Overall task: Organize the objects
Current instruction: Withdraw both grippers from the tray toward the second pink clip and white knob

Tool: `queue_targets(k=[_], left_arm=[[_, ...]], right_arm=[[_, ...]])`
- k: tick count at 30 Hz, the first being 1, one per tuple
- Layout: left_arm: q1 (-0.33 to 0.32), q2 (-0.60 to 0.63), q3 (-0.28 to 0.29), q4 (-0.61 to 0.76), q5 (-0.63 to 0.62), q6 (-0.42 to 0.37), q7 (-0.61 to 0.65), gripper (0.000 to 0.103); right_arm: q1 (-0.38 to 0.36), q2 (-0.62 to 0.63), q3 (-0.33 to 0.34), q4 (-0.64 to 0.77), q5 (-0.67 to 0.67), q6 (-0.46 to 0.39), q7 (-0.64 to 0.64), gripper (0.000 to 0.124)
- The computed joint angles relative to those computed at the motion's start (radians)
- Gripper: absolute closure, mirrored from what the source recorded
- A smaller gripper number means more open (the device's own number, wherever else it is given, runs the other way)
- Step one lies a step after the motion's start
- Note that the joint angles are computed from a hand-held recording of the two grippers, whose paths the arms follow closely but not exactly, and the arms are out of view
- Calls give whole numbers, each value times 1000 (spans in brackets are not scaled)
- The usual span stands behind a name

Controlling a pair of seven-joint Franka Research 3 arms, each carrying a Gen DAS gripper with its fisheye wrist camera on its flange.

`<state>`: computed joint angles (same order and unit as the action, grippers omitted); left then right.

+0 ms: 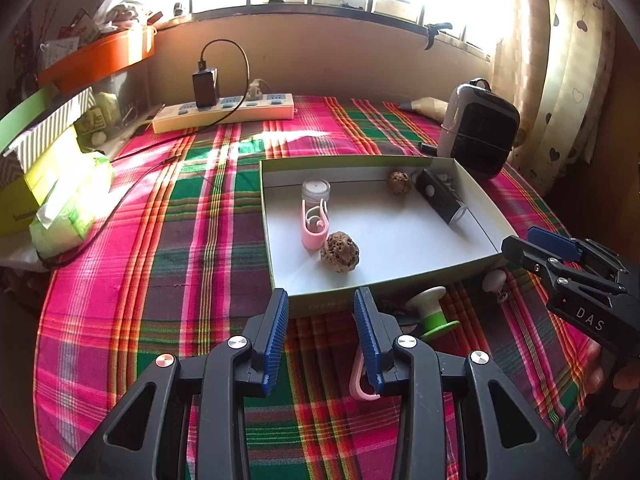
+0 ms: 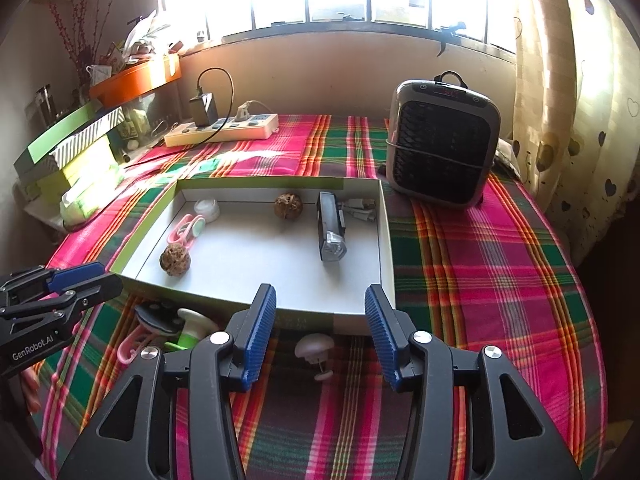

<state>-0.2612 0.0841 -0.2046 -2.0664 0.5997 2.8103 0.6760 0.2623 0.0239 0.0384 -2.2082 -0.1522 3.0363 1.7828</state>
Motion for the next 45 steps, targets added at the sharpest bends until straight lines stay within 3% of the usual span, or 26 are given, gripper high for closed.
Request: queue_targets(k=[9, 13, 16, 20, 31, 45], left_arm=[[2, -26, -12, -57, -40, 57, 46, 70], [-2, -32, -17, -74, -48, 72, 58, 62], [-2, -31, -23, -85, -95, 78, 92, 62], [-4, -32, -24, -98, -122, 81, 109, 61], [-11, -13, -30, -102, -206, 71, 181, 61], [-24, 29, -17, -49, -153, 48, 162, 61]], right_arm=[[-19, -36, 12, -63, -9, 29, 20, 76], [-28, -47, 19, -87, 19, 39, 7, 76], [-35, -52, 23, -104, 34, 38, -5, 65], [-48, -62, 27, -122, 39, 40, -8, 64], [-26, -34, 26, -105, 173, 1, -141, 64], [2, 24, 13, -23, 239, -78, -252, 64]])
